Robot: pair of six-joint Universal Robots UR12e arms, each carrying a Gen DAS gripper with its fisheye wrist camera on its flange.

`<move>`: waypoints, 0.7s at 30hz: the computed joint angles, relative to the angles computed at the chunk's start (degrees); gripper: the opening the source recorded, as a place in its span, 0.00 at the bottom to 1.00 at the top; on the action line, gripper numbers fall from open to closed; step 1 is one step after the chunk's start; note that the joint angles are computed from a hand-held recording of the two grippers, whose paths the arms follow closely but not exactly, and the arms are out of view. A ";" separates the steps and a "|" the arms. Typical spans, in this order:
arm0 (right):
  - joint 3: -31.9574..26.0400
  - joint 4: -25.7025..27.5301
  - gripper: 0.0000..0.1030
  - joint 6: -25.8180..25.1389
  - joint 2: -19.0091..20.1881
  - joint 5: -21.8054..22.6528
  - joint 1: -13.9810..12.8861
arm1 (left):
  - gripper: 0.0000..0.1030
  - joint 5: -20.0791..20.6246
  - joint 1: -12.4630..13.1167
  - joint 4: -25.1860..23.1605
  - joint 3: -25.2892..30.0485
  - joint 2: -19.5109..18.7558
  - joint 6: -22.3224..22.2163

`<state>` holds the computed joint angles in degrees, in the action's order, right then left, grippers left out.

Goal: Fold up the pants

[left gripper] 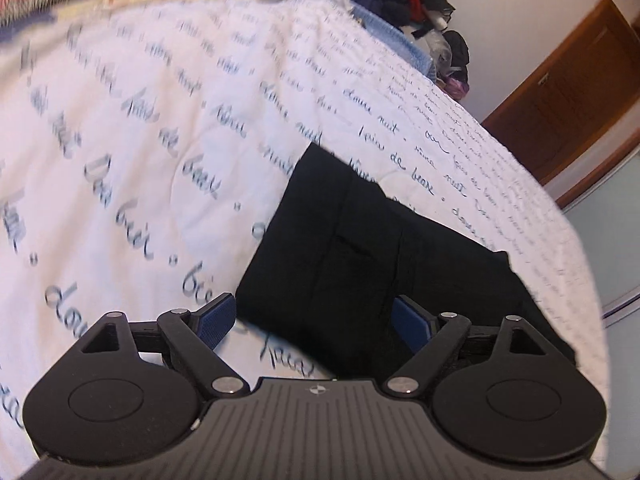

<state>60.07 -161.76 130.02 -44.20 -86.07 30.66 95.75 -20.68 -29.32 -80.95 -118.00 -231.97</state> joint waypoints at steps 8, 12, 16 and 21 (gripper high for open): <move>-3.32 -11.70 0.49 -10.59 4.86 -3.83 2.34 | 0.87 -17.52 3.94 12.80 -6.74 1.18 -10.44; -5.08 -11.92 0.20 -11.38 6.50 -3.54 2.70 | 0.88 -18.56 4.38 14.45 -6.67 0.21 -13.38; -5.90 -8.60 0.16 -2.61 5.79 -0.69 2.09 | 0.88 -19.16 4.57 17.39 -5.71 -1.57 -15.76; -9.40 -1.62 0.15 18.79 4.99 8.38 -0.36 | 0.86 -16.79 4.79 20.37 -2.54 -4.35 -18.63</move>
<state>50.67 -163.38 148.82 -39.20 -77.69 30.29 78.96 -15.89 -8.94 -83.49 -122.35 -250.60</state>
